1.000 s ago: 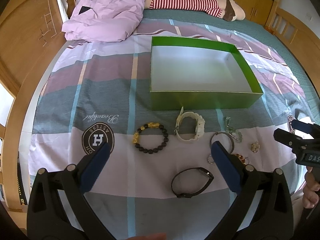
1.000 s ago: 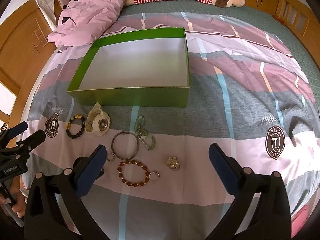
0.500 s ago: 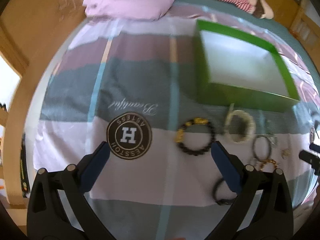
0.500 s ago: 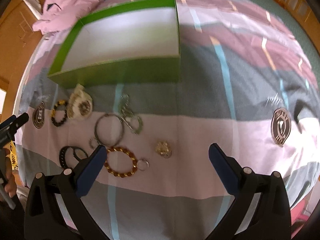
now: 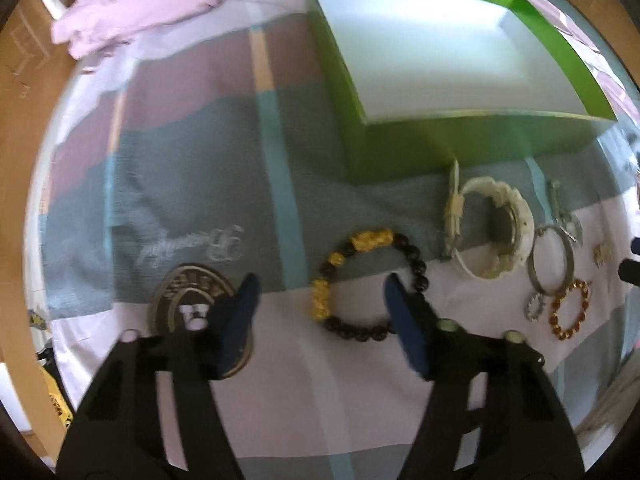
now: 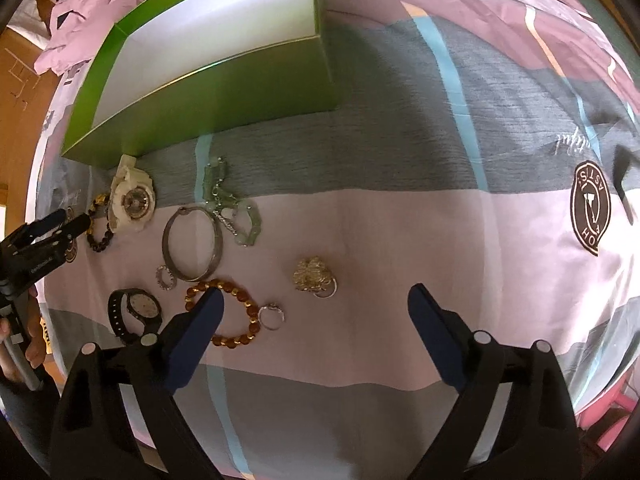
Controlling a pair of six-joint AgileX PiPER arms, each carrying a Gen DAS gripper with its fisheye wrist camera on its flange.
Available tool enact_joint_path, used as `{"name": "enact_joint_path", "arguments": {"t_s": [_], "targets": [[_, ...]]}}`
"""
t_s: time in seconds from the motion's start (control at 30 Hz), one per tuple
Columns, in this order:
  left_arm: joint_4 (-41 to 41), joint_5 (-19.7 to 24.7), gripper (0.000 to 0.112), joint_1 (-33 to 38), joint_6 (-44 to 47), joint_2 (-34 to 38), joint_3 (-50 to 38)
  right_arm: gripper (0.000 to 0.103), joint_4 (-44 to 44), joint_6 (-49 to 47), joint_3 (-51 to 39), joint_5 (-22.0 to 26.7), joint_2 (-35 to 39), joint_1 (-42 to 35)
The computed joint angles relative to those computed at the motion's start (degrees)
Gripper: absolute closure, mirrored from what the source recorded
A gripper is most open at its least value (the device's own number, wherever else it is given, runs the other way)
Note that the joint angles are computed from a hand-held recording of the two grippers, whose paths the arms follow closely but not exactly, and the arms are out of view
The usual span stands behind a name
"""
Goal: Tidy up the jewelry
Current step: 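Grasp the black-gold beaded bracelet with the left tool while the right tool grasps the gold flower ring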
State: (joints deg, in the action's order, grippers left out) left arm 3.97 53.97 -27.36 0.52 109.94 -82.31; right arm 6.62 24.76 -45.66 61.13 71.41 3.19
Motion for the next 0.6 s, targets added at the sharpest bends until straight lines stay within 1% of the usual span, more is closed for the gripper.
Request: {"name": "enact_joint_path", "arguments": {"t_s": [0.03,0.07,0.1,0.13,0.17,0.2,0.23,0.27,0.3,0.37,0.4,0.47,0.53,0.6], "targets": [[1.31,0.18,0.063,-0.26,-1.03,0.84,-0.31,0.009,0.4,-1.09,0.1,-0.08,0.18,-1.04],[3.37,0.16,0.07,-0.74,-2.58,1.6,-0.42,0.009,0.63,-1.35,0.24,-0.09,0.13,-1.28],[5.42,0.0,0.072,-1.29,-3.92,2.52,-0.55,0.009,0.84,-1.63,0.38,-0.1,0.04,-1.35],[5.6,-0.55,0.072,-1.31,-3.84,2.86,-0.43,0.009,1.12,-3.21,0.71,-0.81,0.47,-2.58],[5.82,-2.1,0.075,-1.5,-3.96,2.67,0.3,0.009,1.04,-3.07,0.94,-1.16,0.53,-2.26],[5.84,-2.85,0.082,-1.65,-3.85,2.42,0.91,0.009,1.02,-3.23,1.13,-1.27,0.47,-2.19],[5.37,-2.48,0.088,-1.45,-3.02,1.99,1.07,0.009,1.05,-3.19,0.98,-1.45,0.82,-2.03],[4.54,-2.49,0.103,-1.62,-2.25,1.83,1.13,0.009,1.06,-2.98,0.92,-1.62,1.05,-1.72],[5.37,-3.01,0.103,-2.43,-3.1,1.64,1.52,0.009,1.04,-2.71,0.9,-1.8,1.38,-1.44],[10.31,-3.9,0.103,-4.94,-6.98,1.28,2.67,0.009,1.18,-2.77,1.04,-1.8,1.72,-1.64],[11.29,-4.07,0.103,-5.49,-7.83,1.0,3.02,0.009,1.17,-2.21,0.65,-2.06,2.52,-1.16],[10.84,-4.32,0.103,-5.47,-8.47,-0.22,3.62,0.01,1.06,-2.3,0.56,-2.1,3.1,-1.61],[8.99,-4.49,0.103,-5.54,-9.27,-2.59,4.89,0.014,1.42,-2.32,1.08,-3.29,3.89,-1.67],[8.97,-5.11,0.103,-5.88,-10.99,-5.24,5.95,0.015,1.03,-2.07,1.37,-4.15,4.69,-0.85]]}}
